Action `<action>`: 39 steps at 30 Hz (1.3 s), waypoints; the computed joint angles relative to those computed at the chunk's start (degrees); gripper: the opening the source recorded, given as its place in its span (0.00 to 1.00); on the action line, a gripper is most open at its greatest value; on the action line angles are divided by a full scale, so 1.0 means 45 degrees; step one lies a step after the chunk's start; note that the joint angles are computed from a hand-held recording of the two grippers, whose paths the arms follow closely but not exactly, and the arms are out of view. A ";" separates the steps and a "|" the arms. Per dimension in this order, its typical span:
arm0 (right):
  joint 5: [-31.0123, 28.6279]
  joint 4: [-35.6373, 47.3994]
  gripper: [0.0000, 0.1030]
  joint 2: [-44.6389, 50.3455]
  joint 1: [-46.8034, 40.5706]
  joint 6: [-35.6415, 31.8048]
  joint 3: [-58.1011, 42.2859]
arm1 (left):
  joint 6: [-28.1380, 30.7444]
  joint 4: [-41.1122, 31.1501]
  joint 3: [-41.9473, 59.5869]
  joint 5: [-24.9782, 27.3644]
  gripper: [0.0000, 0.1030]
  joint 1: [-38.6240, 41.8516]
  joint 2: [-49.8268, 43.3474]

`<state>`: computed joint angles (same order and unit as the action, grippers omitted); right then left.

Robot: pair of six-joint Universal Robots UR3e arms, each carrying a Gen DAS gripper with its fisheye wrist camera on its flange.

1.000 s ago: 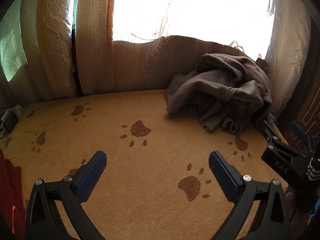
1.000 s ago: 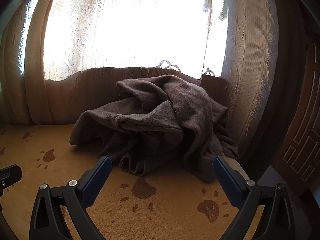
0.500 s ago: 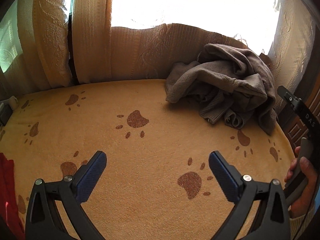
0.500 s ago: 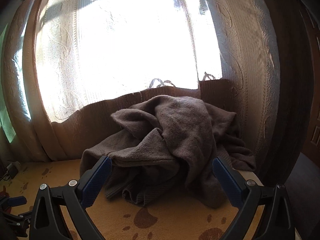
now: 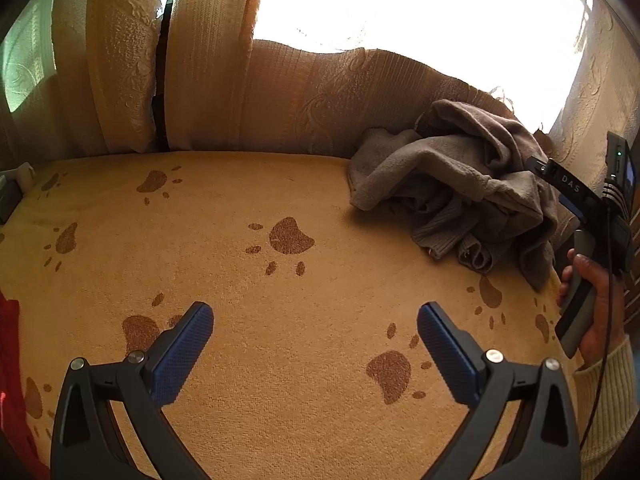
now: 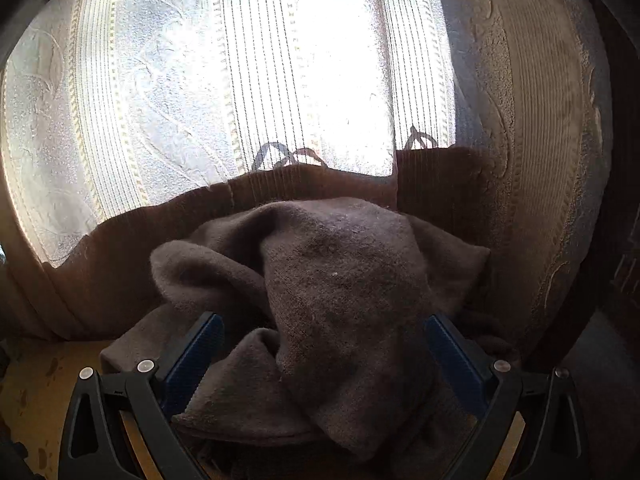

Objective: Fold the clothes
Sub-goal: 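Grasp the grey sweater with the right gripper and lift it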

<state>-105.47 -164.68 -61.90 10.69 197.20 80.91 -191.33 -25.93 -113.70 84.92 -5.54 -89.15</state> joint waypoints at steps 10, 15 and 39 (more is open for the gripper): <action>0.1331 -0.0794 0.33 -0.0707 -0.0603 0.0453 0.1829 | -0.0114 -0.0377 -0.0007 -0.0571 1.00 0.0466 0.0158; 0.2572 -0.3136 0.11 -0.3285 -0.0820 0.0576 0.5230 | -0.0134 -0.0477 -0.0067 -0.0824 1.00 0.0512 0.0434; 0.0100 -0.4003 0.11 -0.6690 0.8438 0.1194 0.8565 | 0.7988 -1.0519 -0.4182 -0.6242 1.00 1.0061 1.2746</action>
